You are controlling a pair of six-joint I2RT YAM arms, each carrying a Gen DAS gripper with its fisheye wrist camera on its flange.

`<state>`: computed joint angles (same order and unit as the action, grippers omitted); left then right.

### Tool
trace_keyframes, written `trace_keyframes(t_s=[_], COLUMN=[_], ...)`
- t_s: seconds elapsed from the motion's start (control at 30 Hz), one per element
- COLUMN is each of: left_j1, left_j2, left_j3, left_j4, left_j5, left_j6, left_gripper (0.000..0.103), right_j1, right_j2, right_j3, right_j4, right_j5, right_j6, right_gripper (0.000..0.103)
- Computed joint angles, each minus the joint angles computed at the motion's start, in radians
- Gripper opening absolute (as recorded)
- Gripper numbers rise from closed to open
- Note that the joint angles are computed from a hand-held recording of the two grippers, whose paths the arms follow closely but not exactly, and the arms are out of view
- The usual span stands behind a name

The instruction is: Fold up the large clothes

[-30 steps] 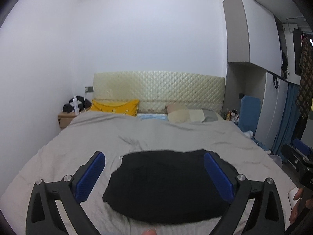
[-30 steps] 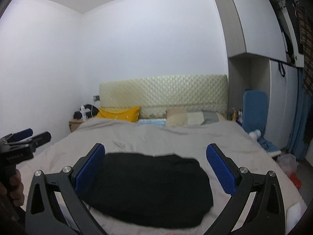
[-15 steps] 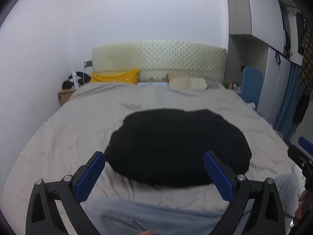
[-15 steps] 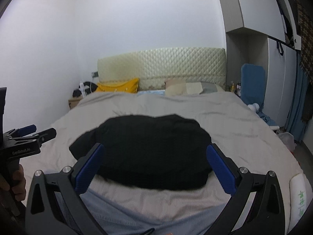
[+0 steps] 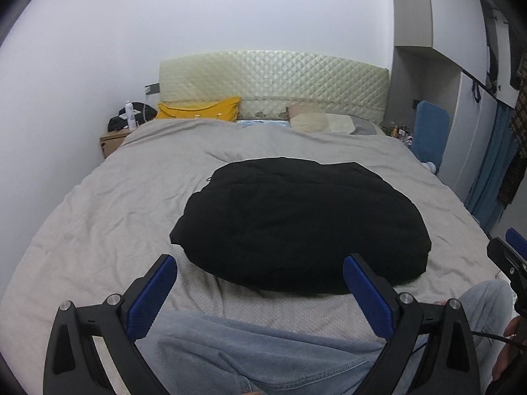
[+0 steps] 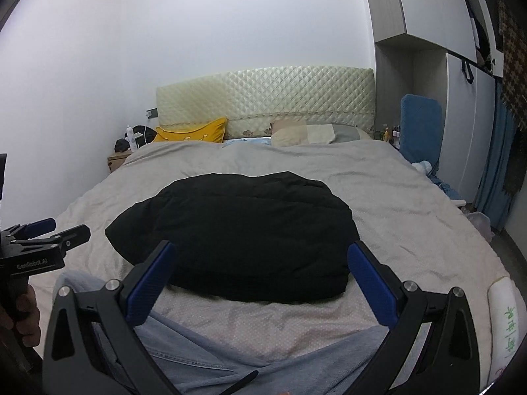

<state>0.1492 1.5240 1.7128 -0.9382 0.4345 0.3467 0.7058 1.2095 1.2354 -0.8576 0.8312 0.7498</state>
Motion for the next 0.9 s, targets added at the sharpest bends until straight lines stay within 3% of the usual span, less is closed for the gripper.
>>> trace_keyframes(t_s=[0.9], left_j1=[-0.013], left_j2=[-0.016], left_j3=[0.014], left_j4=[0.013], left_j5=[-0.015], left_j6=[-0.032], left_gripper=[0.102], right_j1=[-0.039], right_j2=[0.007], right_j3=[-0.007], right_j4=[0.0], right_j5=[-0.025], right_j6=[0.009], right_gripper=[0.103])
